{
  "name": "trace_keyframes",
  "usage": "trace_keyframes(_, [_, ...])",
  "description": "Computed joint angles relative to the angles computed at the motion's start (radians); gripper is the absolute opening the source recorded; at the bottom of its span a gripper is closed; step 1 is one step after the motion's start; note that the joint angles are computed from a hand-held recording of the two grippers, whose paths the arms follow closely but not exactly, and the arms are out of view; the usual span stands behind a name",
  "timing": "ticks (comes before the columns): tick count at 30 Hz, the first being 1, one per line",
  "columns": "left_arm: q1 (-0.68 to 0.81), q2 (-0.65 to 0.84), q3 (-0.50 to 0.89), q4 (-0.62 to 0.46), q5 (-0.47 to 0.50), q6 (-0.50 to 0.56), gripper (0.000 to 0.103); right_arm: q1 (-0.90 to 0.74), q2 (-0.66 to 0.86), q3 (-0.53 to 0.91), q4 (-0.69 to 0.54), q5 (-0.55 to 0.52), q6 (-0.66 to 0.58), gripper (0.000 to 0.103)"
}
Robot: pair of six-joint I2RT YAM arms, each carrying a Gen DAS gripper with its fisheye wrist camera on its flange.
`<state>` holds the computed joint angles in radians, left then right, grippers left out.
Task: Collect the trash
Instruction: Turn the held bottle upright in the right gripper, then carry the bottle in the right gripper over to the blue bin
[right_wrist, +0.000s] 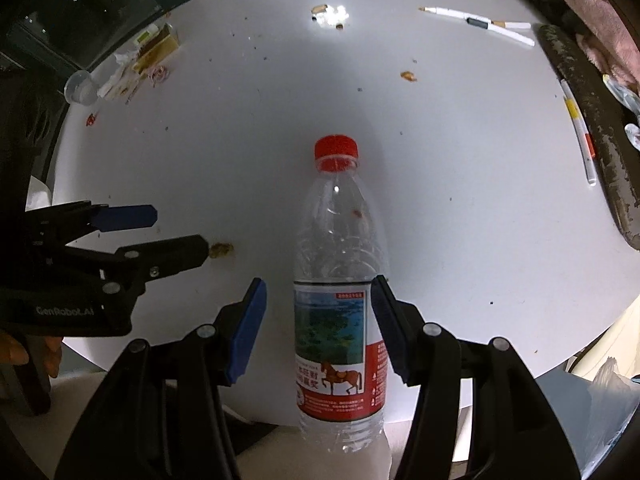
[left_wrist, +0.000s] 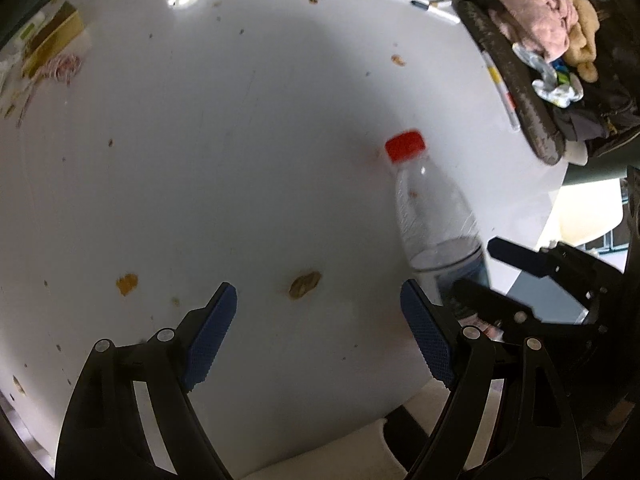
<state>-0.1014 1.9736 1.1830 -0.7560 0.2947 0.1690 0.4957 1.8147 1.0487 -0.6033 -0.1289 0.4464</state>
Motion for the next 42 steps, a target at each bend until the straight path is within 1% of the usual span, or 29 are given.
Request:
trace_keyframes(7, [-0.013, 0.004, -0.074, 0.022, -0.015, 0.035, 0.081, 0.006, 0.02, -0.046, 0.045, -0.023, -0.001, 0.053])
trace_keyframes(13, [-0.003, 0.018, -0.105, 0.04, -0.04, 0.039, 0.081, 0.006, 0.054, -0.064, 0.071, -0.053, -0.001, 0.06])
trace_keyframes(17, [0.027, 0.02, -0.107, 0.033, -0.043, 0.061, 0.081, 0.026, 0.084, -0.053, 0.077, -0.062, -0.002, 0.062])
trace_keyframes(25, [0.075, 0.026, -0.115, 0.025, -0.045, 0.094, 0.081, 0.069, 0.156, -0.02, 0.063, -0.074, 0.005, 0.063])
trace_keyframes(28, [0.09, 0.028, -0.122, 0.025, -0.045, 0.101, 0.081, 0.089, 0.163, -0.01, 0.056, -0.061, 0.008, 0.063])
trace_keyframes(31, [0.091, 0.02, -0.127, 0.029, -0.038, 0.106, 0.081, 0.098, 0.153, -0.017, 0.067, -0.049, 0.033, 0.06])
trace_keyframes(35, [0.108, 0.017, -0.119, 0.02, -0.041, 0.117, 0.081, 0.098, 0.124, -0.031, 0.069, -0.029, 0.06, 0.06])
trace_keyframes(42, [0.124, -0.02, -0.079, -0.022, -0.025, 0.158, 0.081, 0.116, 0.035, -0.027, 0.037, 0.005, 0.069, 0.059])
